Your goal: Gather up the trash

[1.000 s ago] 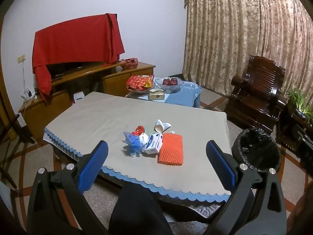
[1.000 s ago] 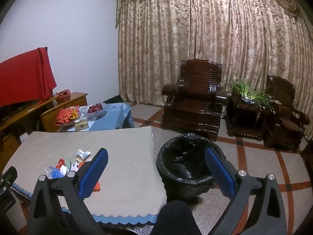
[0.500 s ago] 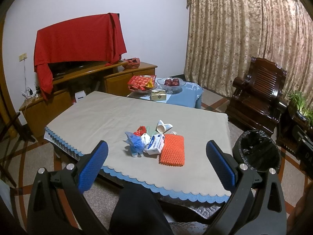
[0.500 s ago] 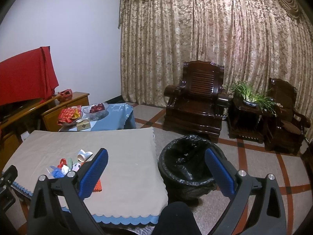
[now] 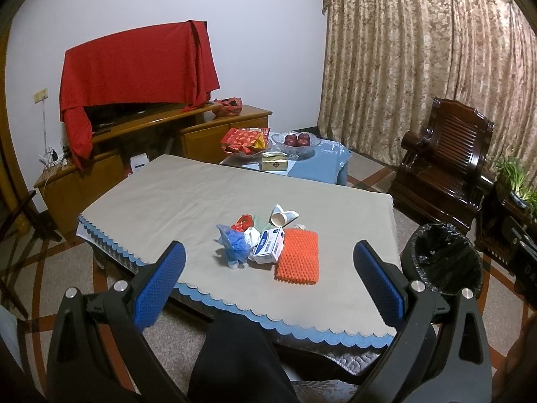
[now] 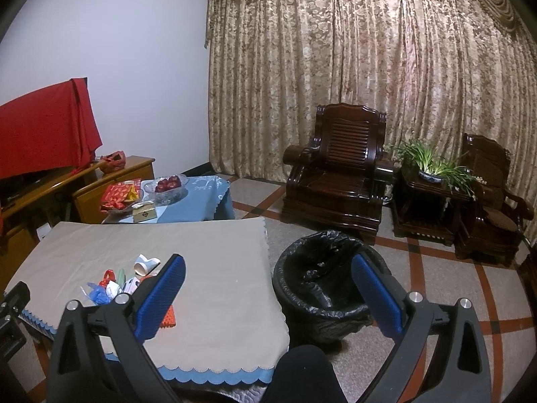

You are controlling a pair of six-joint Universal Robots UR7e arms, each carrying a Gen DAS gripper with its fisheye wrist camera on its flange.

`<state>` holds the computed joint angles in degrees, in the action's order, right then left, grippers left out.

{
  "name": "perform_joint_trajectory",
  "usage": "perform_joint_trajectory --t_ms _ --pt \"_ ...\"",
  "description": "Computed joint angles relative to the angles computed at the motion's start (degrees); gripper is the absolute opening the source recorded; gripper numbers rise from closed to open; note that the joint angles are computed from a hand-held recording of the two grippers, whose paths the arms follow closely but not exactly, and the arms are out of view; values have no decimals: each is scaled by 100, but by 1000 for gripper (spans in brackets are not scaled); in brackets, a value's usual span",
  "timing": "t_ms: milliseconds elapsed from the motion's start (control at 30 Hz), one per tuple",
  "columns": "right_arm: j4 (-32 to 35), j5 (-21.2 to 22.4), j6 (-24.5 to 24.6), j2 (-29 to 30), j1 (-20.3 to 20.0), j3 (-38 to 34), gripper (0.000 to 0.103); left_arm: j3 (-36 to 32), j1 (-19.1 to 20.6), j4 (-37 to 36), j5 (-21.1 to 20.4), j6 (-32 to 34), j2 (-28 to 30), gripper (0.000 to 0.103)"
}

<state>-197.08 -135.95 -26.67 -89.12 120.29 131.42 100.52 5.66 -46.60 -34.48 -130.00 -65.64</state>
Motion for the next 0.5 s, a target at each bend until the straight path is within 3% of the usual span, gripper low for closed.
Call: perform_joint_trajectory --t_ms 500 --pt "27 -18 27 15 19 -7 97 73 -11 4 -28 -30 -65 97"
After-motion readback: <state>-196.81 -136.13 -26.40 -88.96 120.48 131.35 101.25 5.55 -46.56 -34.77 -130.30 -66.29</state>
